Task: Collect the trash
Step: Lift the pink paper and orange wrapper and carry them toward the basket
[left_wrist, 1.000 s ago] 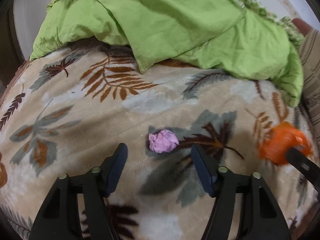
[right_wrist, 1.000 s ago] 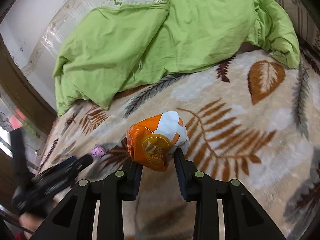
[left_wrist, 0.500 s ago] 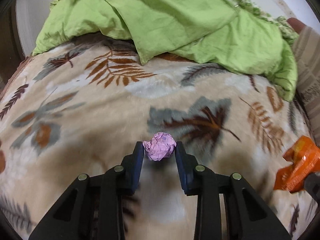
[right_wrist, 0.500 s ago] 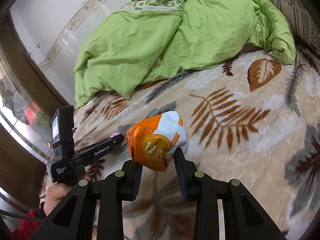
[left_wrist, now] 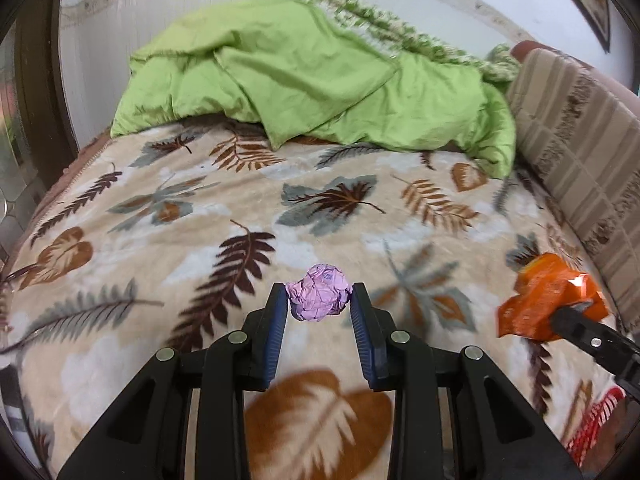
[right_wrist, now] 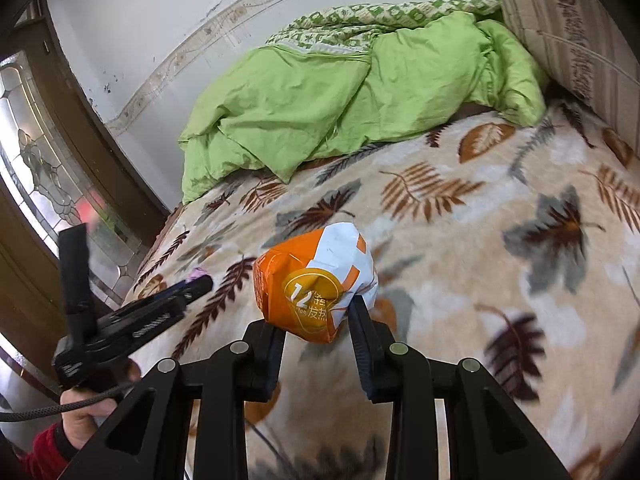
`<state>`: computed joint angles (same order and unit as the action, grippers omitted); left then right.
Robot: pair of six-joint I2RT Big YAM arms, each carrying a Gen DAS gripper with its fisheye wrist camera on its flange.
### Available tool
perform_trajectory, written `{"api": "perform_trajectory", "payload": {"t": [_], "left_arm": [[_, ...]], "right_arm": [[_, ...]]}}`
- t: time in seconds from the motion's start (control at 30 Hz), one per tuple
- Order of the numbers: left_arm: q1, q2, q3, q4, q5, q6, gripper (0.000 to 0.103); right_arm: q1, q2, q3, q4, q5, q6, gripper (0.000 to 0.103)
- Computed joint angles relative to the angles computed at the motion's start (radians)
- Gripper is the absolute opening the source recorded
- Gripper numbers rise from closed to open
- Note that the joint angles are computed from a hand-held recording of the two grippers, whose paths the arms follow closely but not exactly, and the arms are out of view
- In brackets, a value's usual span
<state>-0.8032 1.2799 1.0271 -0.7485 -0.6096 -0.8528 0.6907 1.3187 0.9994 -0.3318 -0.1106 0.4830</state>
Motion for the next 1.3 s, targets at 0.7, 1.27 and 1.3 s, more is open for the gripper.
{"api": "perform_trajectory", "payload": {"t": [0.7, 1.27, 1.3], "left_arm": [[-0.375, -0.021, -0.015, -0.323, -0.213, -0.430, 0.031], [-0.493, -0.009, 0.053, -0.497, -0.324, -0.572, 0.031], [-0.499, -0.008, 0.059, -0.504, -0.330, -0.577, 0.031]], "right_arm": [[0.149, -0.287, -0.242, -0.044, 0.203, 0.061, 0.033], [0.248, -0.492, -0.245, -0.155, 0.342, 0.079, 0.033], [0.255, -0.508, -0.243, -0.163, 0.353, 0.079, 0.033]]}}
